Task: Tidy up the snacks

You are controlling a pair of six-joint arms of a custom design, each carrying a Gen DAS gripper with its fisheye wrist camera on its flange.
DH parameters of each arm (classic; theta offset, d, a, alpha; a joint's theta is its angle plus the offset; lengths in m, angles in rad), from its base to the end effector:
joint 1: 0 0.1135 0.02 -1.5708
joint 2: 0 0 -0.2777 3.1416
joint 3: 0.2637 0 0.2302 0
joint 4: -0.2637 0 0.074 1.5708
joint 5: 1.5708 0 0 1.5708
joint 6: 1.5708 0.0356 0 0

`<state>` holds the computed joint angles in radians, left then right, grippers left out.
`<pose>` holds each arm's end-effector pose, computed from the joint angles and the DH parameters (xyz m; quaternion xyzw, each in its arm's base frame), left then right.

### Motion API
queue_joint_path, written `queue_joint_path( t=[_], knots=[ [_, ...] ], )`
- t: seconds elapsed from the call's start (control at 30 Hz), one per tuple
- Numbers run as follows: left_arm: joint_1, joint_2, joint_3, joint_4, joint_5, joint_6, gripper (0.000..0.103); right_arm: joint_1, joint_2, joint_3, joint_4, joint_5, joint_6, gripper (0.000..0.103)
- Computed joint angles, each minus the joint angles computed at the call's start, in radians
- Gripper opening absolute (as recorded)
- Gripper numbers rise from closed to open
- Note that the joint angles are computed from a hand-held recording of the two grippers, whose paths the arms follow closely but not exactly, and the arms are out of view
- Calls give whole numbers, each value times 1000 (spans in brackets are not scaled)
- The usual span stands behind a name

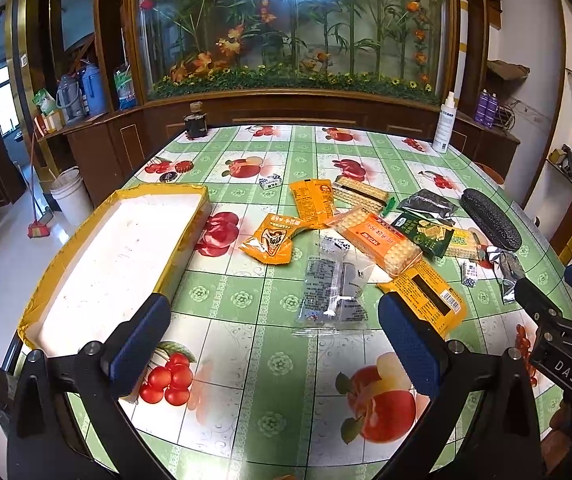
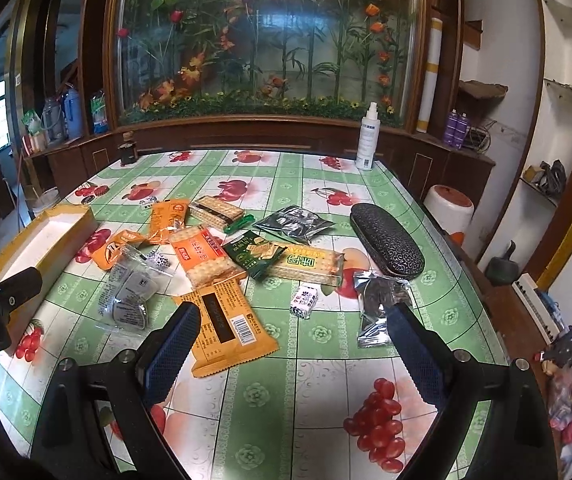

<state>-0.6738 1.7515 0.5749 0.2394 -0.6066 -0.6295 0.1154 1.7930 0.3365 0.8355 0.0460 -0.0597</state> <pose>0.2251 -0.1537 0.1213 -0.0729 0.9087 0.0453 0.4085 0.2538 0.0278 0.1067 -0.0673 0.8866 -0.0077 0.4575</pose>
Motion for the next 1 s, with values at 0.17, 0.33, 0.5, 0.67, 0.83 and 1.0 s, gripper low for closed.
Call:
queue_joint_path(
  t=[0.17, 0.33, 0.5, 0.67, 0.83, 1.0],
  knots=[
    [-15, 13, 5, 11, -11, 5, 103, -16, 20, 2, 10, -11, -6, 96],
    [-13, 32, 3, 42, 20, 9, 103, -50, 46, 5, 24, -55, -8, 96],
    [0, 79, 18, 62, 59, 26, 103, -81, 78, 23, 18, -87, -13, 96],
    [11, 151, 45, 85, 93, 48, 103, -87, 120, 53, -4, -96, -21, 96],
    [61, 205, 69, 120, 131, 121, 103, -120, 171, 136, -125, -268, -40, 96],
    [156, 311, 179, 100, 201, 261, 103, -54, 272, 278, -260, -299, -75, 96]
  ],
)
